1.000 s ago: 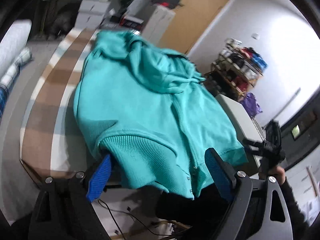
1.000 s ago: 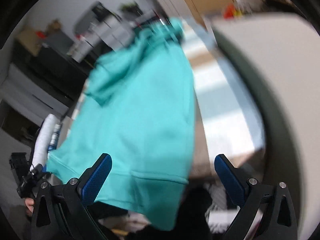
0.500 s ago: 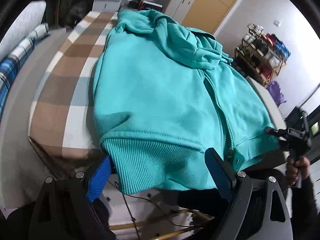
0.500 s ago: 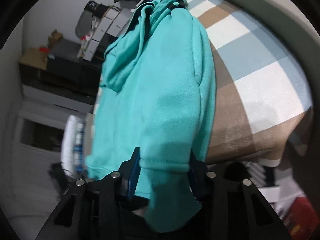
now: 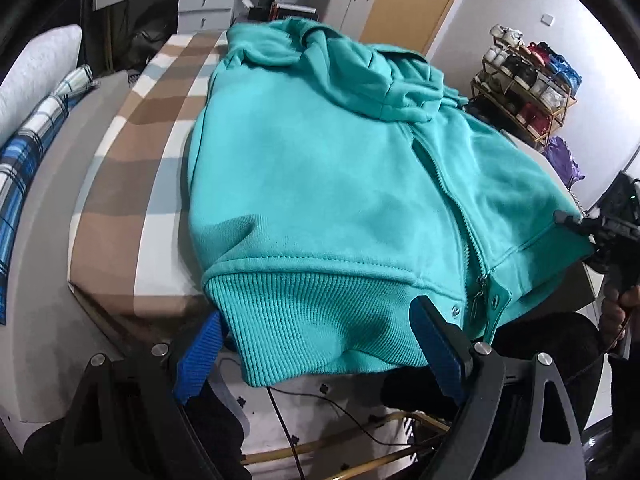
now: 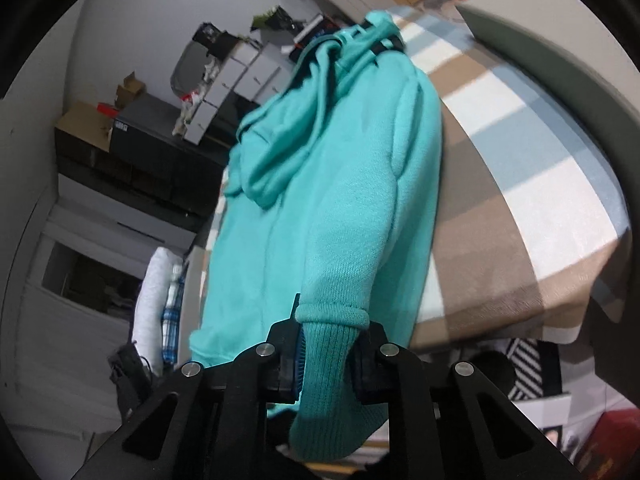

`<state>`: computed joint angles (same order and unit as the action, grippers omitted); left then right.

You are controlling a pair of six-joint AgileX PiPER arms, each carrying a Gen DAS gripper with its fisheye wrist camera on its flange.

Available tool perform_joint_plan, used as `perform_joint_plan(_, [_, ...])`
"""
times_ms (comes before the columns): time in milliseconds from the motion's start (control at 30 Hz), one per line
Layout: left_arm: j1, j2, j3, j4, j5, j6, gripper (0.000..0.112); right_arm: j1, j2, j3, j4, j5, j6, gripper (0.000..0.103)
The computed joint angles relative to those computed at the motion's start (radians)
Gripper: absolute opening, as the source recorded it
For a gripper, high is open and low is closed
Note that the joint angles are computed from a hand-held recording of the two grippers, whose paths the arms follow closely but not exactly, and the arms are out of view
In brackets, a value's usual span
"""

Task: Fold large clothes

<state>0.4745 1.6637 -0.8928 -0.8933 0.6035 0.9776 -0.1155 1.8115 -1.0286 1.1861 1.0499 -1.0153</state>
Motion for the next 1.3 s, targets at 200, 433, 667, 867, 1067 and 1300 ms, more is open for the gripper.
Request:
perform_joint_plan(200, [0.009, 0.041, -0.051, 0.179, 0.114, -0.173, 0.087, 0.07, -0.075, 0.051, 0.032, -0.11, -0.048, 0.014])
perform_joint_plan(433, [0.049, 0.017, -0.019, 0.315, 0.056, -0.363, 0.087, -0.015, -0.03, 0.066, 0.103, -0.038, -0.097, 0.015])
perform_joint_plan(667, [0.206, 0.191, -0.188, 0.051, 0.385, -0.233, 0.087, -0.046, -0.015, 0.067, 0.128, 0.009, -0.124, 0.017])
perform_joint_plan(867, [0.182, 0.267, -0.283, 0.026, 0.437, -0.273, 0.093, -0.074, 0.009, 0.068, 0.146, 0.063, -0.152, 0.02])
perform_joint_plan(1067, [0.205, 0.341, -0.288, -0.111, 0.499, -0.199, 0.088, -0.119, 0.05, 0.07, 0.181, 0.132, -0.16, 0.021])
perform_joint_plan(1300, [0.226, 0.408, -0.362, -0.06, 0.595, -0.235, 0.032, -0.12, 0.055, 0.062, 0.181, 0.137, -0.151, 0.021])
